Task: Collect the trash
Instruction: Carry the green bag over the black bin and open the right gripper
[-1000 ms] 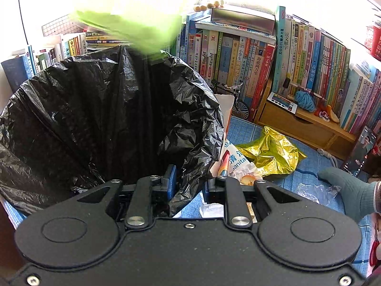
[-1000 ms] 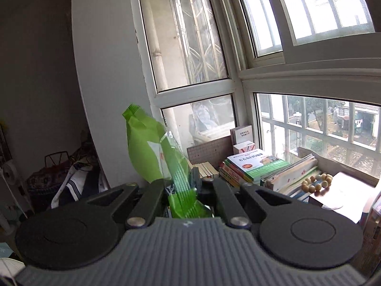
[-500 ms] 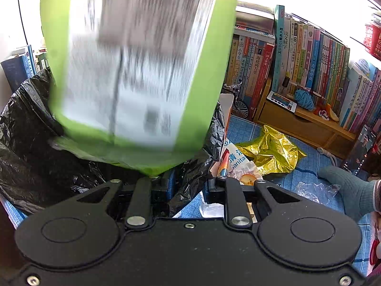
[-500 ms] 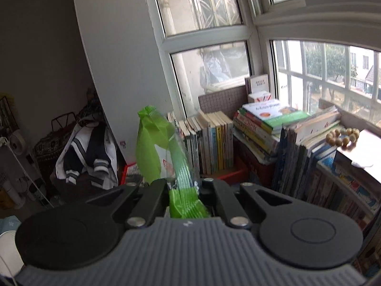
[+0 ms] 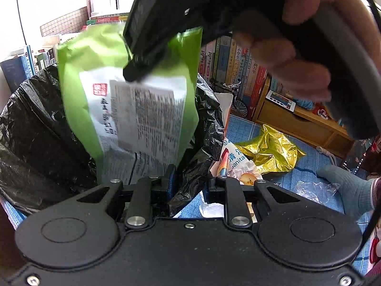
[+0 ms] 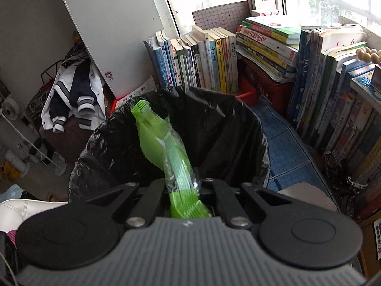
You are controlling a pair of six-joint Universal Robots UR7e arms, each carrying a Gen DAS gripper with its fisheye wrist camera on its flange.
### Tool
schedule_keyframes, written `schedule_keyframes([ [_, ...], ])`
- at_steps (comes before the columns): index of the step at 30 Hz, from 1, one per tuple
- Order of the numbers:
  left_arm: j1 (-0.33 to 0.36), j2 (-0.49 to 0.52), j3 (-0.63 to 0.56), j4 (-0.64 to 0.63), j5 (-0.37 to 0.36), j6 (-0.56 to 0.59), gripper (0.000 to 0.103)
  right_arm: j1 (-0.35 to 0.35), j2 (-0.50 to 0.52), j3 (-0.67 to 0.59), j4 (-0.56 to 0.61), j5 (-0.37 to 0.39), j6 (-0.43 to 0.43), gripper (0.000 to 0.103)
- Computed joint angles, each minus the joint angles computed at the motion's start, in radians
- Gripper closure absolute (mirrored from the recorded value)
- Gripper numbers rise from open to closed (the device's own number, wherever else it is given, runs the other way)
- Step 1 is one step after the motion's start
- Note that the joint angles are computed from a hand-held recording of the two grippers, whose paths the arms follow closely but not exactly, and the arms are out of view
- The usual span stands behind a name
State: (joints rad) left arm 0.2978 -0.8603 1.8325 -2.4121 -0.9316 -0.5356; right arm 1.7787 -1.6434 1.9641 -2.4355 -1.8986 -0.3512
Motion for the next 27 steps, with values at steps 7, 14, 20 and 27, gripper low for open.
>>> schedule_keyframes([
  [7,-0.001,0.000,0.000,0.001,0.001,-0.001,0.082,-0.001,0.010,0.019,0.012,-0.040,-0.038,0.095],
  [14,-0.001,-0.002,0.001,0.002,0.001,-0.001,0.082,0.006,0.003,0.030,0.006,-0.053,-0.071,0.067],
  [20,-0.001,-0.002,0.001,0.003,0.002,-0.002,0.082,0.002,-0.025,0.042,-0.003,-0.020,-0.099,0.041],
  [27,0.000,-0.001,-0.001,0.003,0.001,0.000,0.081,0.007,-0.070,0.044,0.003,-0.007,-0.114,0.037],
])
